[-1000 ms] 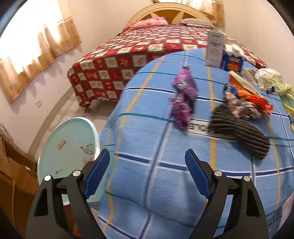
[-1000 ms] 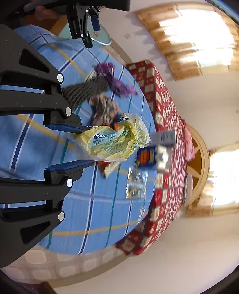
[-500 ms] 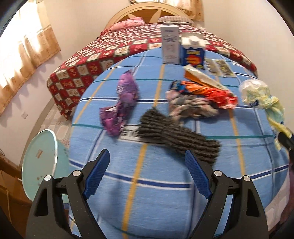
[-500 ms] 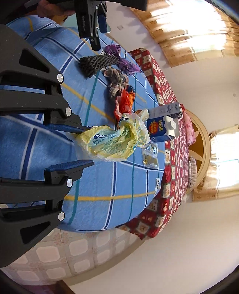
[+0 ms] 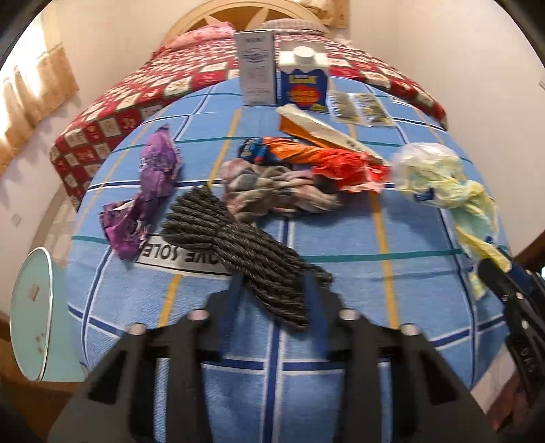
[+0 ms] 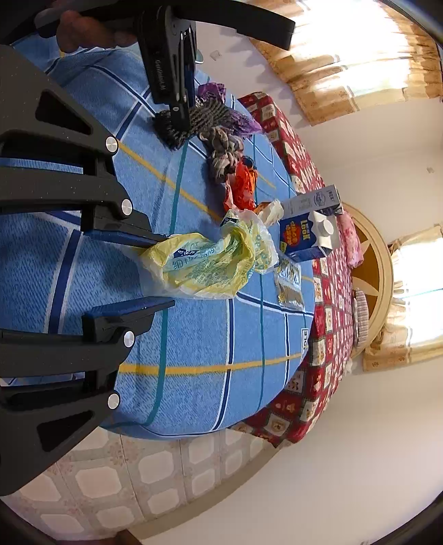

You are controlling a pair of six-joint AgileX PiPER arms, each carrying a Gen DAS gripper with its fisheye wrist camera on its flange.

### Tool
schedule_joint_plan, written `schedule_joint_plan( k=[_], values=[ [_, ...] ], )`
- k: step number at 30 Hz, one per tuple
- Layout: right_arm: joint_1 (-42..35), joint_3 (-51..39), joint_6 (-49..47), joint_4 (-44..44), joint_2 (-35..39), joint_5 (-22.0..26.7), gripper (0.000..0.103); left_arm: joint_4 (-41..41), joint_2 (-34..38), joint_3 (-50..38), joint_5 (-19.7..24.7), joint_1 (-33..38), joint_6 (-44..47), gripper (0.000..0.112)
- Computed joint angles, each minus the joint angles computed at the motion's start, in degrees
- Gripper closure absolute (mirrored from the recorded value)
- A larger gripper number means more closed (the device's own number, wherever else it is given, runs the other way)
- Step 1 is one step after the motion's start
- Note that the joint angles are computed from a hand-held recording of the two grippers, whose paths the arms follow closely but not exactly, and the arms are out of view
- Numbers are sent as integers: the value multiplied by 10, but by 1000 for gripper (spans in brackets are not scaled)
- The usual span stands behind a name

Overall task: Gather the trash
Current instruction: 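Grasp the yellow-green plastic bag with the right gripper while the left gripper grasps the black mesh sleeve, then carry the yellow-green bag and black mesh sleeve over the blue bin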

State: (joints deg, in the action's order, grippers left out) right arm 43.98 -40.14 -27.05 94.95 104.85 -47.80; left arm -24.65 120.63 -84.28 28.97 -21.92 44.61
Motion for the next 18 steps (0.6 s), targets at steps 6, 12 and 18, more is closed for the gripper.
schedule_joint_plan(
  k=[6,12,18],
  values=[
    [19,-11,-11,4,-4,-21,74,-22,-27,21,16,30,54,98],
    [23,-47,-43,-3,7,-20,74,-42,-59,41,8,95,125,98],
    [16,-121,-111,-15,37,-2,74,-18,-51,12,5,150,119,98]
  ],
)
